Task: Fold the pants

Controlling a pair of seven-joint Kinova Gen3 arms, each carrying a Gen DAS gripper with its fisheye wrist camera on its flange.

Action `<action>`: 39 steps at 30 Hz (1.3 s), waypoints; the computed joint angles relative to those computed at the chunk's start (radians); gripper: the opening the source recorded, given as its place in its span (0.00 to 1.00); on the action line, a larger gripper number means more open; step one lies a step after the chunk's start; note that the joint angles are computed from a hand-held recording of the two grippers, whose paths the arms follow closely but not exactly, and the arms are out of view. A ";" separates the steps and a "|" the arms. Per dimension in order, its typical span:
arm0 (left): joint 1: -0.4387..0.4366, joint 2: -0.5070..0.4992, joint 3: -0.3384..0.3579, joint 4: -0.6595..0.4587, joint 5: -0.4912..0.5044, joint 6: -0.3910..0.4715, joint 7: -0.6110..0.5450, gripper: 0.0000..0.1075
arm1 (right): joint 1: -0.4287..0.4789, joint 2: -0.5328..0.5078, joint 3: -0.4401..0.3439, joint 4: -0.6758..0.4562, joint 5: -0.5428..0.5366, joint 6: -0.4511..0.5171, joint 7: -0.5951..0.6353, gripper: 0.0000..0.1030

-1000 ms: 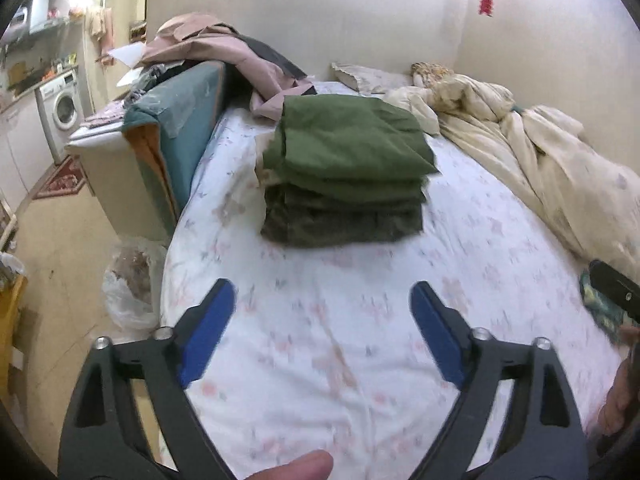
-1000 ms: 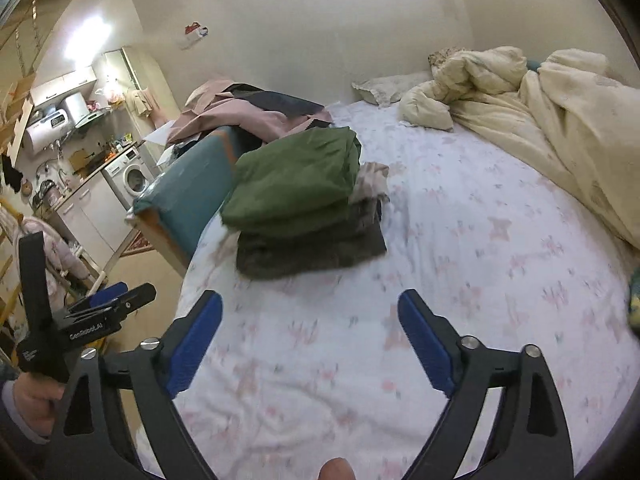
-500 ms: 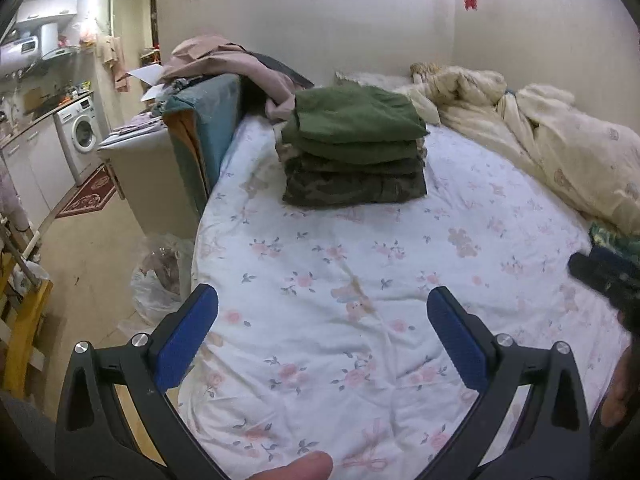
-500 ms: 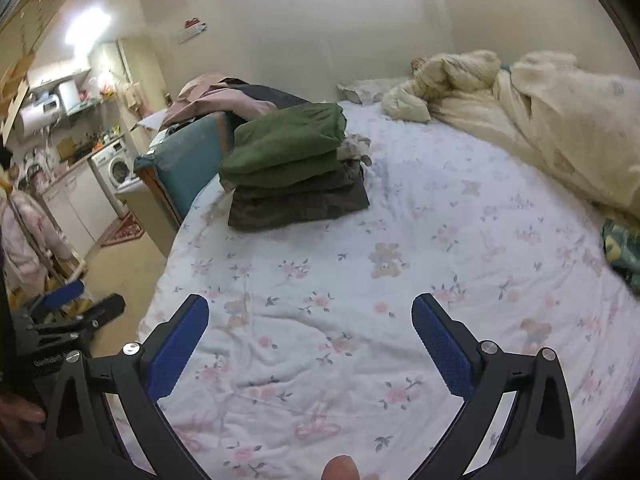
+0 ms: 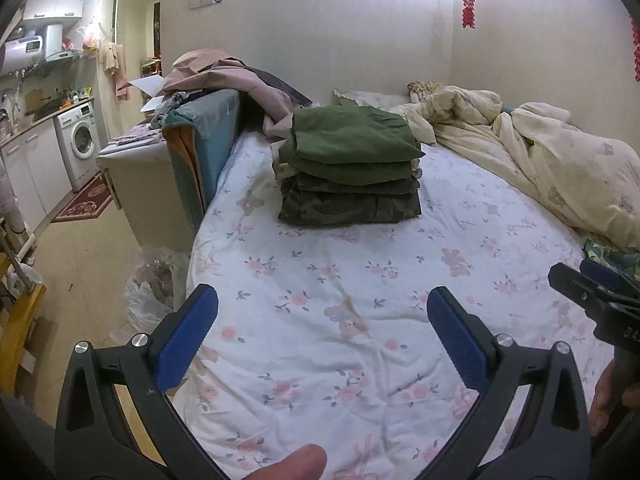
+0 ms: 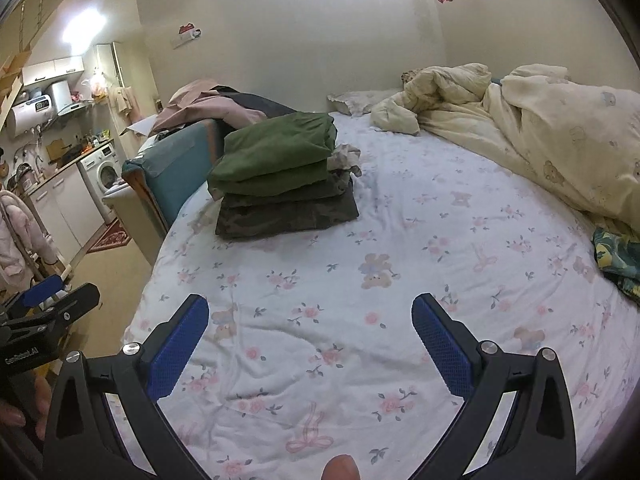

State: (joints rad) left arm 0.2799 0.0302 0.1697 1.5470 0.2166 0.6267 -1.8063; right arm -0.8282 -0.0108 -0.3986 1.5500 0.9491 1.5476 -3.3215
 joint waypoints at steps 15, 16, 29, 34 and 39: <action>0.009 -0.004 0.004 0.006 0.002 -0.013 -0.007 0.96 | -0.005 -0.004 -0.010 -0.001 0.018 0.018 -0.002 1.00; 0.010 -0.005 0.004 0.007 -0.003 -0.016 -0.002 0.96 | -0.007 -0.002 -0.011 -0.002 0.020 0.021 -0.001 1.00; 0.025 -0.025 0.008 0.039 -0.090 -0.082 0.063 0.96 | -0.027 0.000 -0.009 -0.010 0.035 0.046 -0.001 1.00; 0.018 -0.023 0.003 0.031 -0.063 -0.072 0.053 0.96 | -0.030 0.004 -0.011 -0.012 0.039 0.056 -0.001 1.00; 0.015 -0.023 0.002 0.031 -0.055 -0.073 0.047 0.96 | -0.026 0.000 -0.010 -0.010 0.036 0.050 -0.005 1.00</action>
State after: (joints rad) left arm 0.2951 0.0069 0.1720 1.5775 0.1618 0.5534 -1.7596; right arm -0.8547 -0.0103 -0.4087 1.5396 0.9856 1.5972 -3.3263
